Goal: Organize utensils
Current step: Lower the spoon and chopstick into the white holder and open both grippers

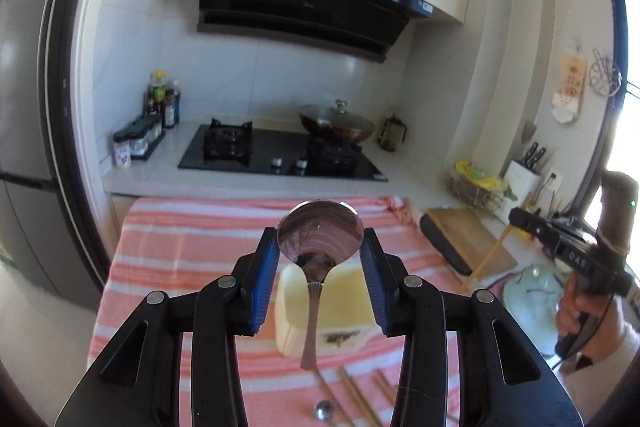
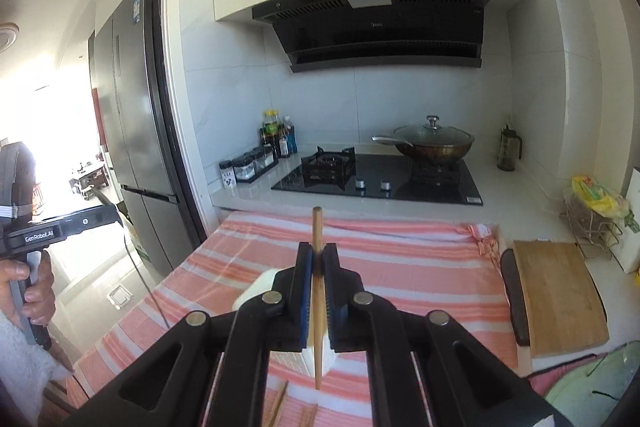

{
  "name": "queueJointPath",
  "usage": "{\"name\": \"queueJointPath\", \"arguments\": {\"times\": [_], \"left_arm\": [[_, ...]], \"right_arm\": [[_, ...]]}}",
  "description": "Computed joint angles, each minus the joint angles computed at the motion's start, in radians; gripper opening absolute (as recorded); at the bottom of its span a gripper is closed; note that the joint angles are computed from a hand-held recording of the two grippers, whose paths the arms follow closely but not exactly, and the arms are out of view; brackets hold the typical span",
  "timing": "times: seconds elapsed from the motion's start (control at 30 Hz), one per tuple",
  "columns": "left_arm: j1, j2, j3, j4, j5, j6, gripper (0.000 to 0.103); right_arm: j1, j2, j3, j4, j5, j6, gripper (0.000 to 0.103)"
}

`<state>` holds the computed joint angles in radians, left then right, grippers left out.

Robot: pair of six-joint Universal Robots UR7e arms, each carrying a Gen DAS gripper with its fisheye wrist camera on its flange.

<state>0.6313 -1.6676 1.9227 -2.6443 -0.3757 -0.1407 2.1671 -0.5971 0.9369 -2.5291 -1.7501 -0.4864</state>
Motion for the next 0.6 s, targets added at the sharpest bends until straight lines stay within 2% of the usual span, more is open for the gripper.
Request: {"name": "queueJointPath", "arguments": {"times": [0.1, 0.17, 0.3, 0.43, 0.6], "left_arm": [[0.075, 0.113, -0.063, -0.197, -0.051, 0.146, 0.042], [0.127, 0.165, -0.098, -0.224, -0.087, 0.156, 0.041], [0.229, 0.227, -0.154, -0.105, -0.153, 0.06, 0.041], [0.323, 0.259, -0.202, 0.075, -0.233, -0.073, 0.041], [0.399, 0.294, -0.234, 0.19, -0.286, -0.158, 0.042]], "right_arm": [[0.005, 0.062, -0.062, -0.045, 0.032, -0.005, 0.006], [0.005, 0.102, -0.087, -0.08, 0.044, -0.02, 0.006], [-0.007, 0.188, -0.178, 0.001, 0.028, 0.0, 0.006], [-0.032, 0.292, -0.334, 0.201, -0.019, 0.056, 0.006], [-0.065, 0.454, -0.61, 0.453, -0.077, 0.138, 0.006]]}}
